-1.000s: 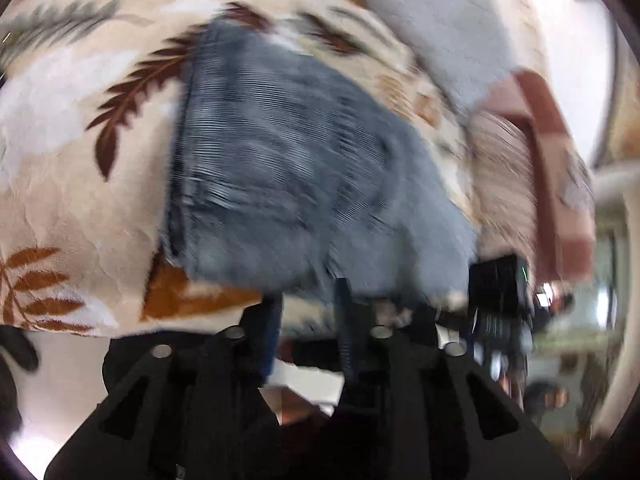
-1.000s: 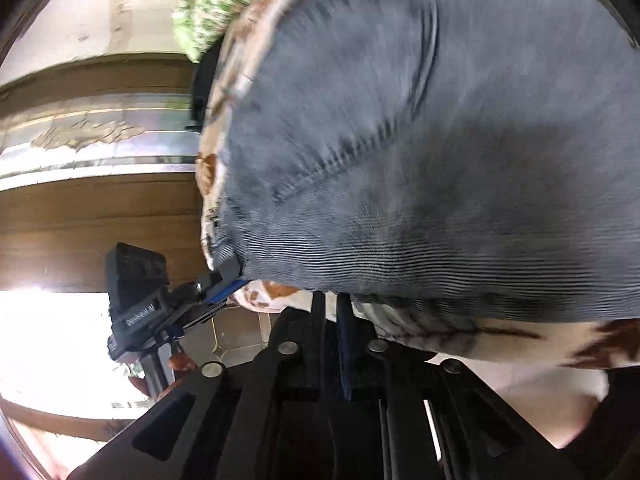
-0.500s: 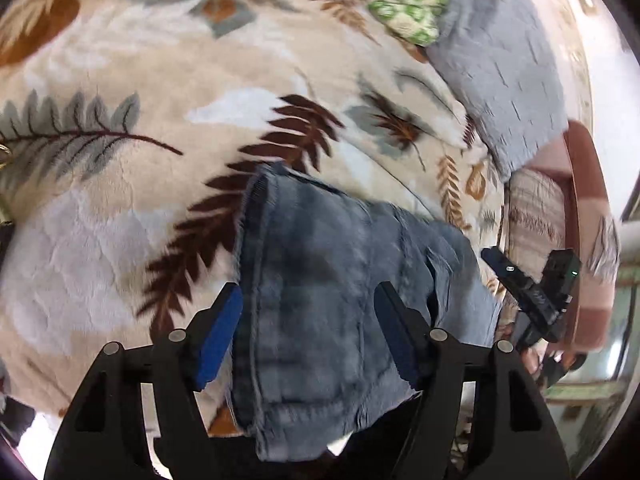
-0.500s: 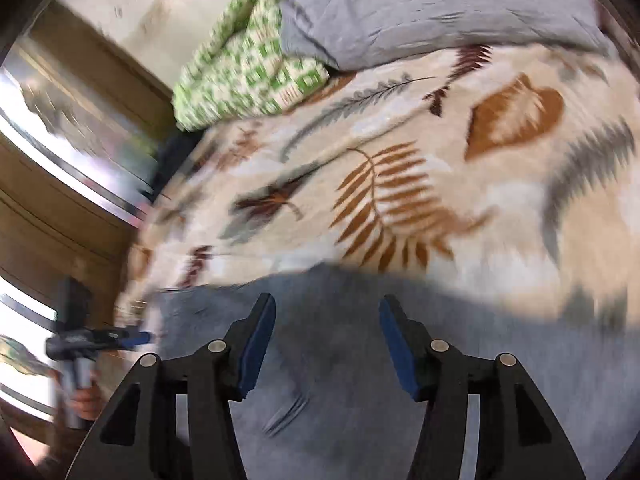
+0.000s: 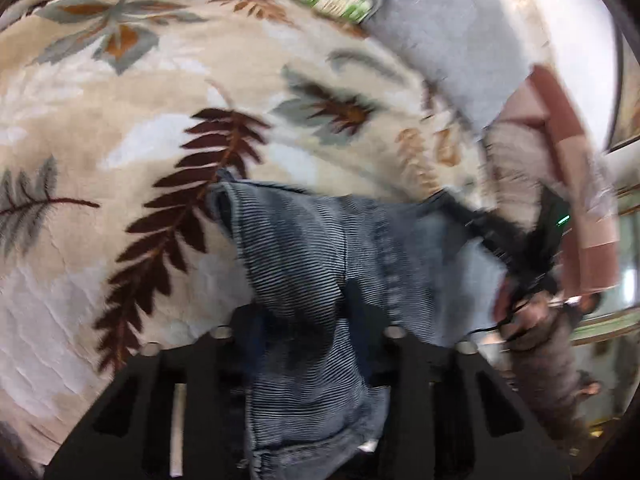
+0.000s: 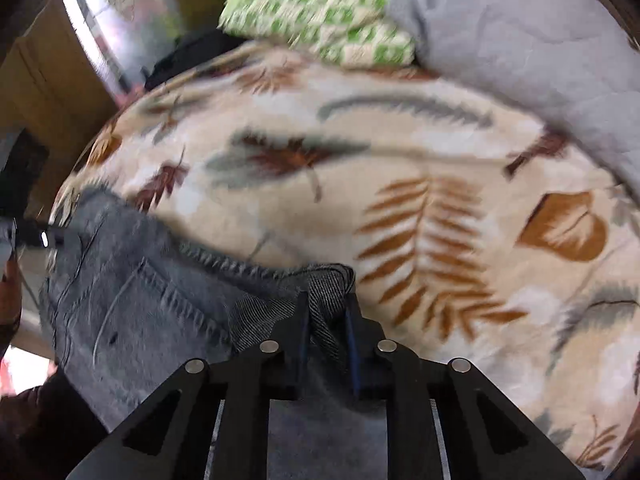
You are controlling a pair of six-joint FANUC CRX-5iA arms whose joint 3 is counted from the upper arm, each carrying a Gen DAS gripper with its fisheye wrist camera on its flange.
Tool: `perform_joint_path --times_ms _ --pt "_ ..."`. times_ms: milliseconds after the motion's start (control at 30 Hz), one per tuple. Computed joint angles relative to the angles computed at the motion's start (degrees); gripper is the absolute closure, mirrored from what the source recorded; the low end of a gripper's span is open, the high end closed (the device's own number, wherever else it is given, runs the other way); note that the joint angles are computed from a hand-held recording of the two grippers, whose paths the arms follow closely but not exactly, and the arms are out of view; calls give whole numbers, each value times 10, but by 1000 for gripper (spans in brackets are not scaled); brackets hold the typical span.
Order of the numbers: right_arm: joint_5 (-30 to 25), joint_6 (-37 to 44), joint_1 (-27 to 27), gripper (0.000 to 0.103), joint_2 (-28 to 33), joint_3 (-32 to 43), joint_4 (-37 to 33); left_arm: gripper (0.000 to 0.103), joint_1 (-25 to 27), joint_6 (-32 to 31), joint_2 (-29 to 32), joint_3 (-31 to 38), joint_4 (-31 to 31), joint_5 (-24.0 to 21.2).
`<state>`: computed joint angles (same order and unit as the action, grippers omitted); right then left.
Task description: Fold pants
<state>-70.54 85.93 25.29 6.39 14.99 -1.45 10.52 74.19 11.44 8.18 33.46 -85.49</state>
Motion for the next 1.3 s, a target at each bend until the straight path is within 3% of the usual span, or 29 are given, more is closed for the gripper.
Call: perform_joint_path --times_ms 33,167,233,400,433,533,633,733,967,1133,1267,1300 --pt "8 -24 0 100 5 -7 14 76 -6 11 4 7 -22 1" --pt "16 -68 -2 100 25 -14 9 75 -7 21 -3 1 -49 9" --pt "12 -73 -4 98 25 -11 8 75 -7 28 -6 9 -58 4" --pt "-7 -98 -65 86 -17 7 -88 75 0 45 -18 33 -69 -9" --pt "-8 -103 -77 83 -30 2 -102 71 -1 46 -23 39 -71 -12" --pt "7 -138 -97 54 -94 -50 -97 45 -15 47 -32 46 -57 -6" --pt "14 -169 -128 49 -163 -105 -109 32 -52 47 -35 65 -61 -5" --pt "19 -195 -188 49 -232 -157 -135 24 -105 62 -18 102 -83 -12" --pt "19 -223 -395 43 -355 -244 -159 21 -233 120 65 225 -160 -54" --pt "-14 -169 -558 43 -375 -268 -261 21 -296 163 100 310 -220 -58" --pt "-34 -125 -647 43 -370 -280 -350 21 -354 213 97 363 -324 -16" --pt "-38 -115 -661 43 -367 -281 -367 21 -359 213 95 365 -324 -3"
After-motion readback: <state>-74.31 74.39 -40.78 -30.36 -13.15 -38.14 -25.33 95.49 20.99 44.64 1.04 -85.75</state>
